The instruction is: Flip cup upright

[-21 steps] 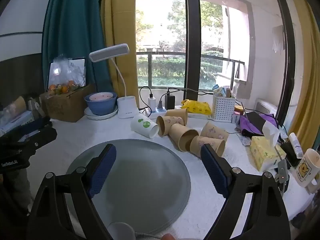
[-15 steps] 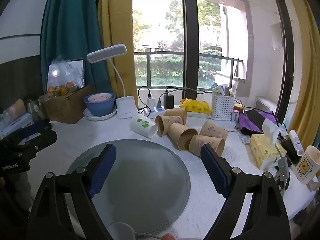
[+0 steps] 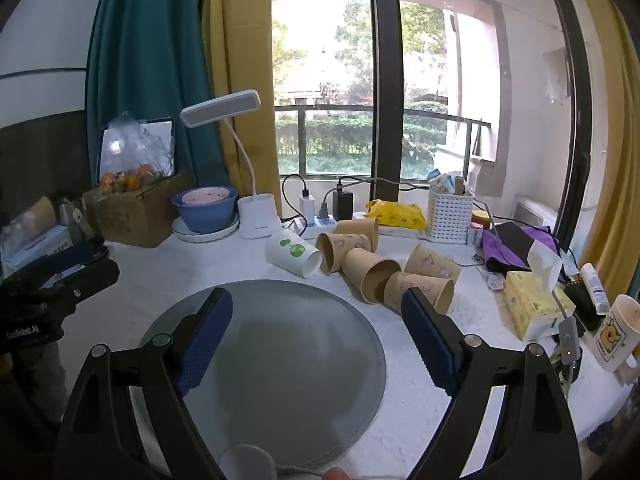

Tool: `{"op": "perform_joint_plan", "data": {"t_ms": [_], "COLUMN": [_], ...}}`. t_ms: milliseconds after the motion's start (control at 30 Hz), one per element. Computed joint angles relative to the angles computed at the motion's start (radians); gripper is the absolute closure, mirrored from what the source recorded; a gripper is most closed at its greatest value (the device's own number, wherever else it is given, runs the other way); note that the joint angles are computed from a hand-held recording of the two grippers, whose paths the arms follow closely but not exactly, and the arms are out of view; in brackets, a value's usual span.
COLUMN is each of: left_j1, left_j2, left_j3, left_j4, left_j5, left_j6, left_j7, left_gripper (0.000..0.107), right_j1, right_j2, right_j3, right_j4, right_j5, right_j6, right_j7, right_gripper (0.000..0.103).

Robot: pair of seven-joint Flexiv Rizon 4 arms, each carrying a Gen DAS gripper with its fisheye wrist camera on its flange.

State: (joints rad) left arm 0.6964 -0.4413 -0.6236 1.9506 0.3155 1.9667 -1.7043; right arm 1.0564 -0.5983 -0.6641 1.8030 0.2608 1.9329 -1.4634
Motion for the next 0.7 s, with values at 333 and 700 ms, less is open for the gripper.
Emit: {"op": "perform_joint_plan", "data": {"t_ms": [333, 700], "left_j1": [0.01, 0.009], "left_j2": [-0.001, 0.002], "left_j3": [-0.012, -0.012], "left_j4": [0.0, 0.003], "left_j5": [-0.001, -0.003], "left_j6": [-0.002, -0.001], "left_j7": [-0.005, -0.007], "left_gripper": [0.01, 0.01], "right_j1": [-0.008, -0.012], "right_j2": [0.002, 0.004], "right_j3": [0.007, 0.011], "right_j4": [-0.005, -0.005], "right_j5": [-0.01, -0.011], "right_j6": [-0.005, -0.004], "right_j7": [0.005, 0.007], "right_gripper": [0.015, 0.015]}}
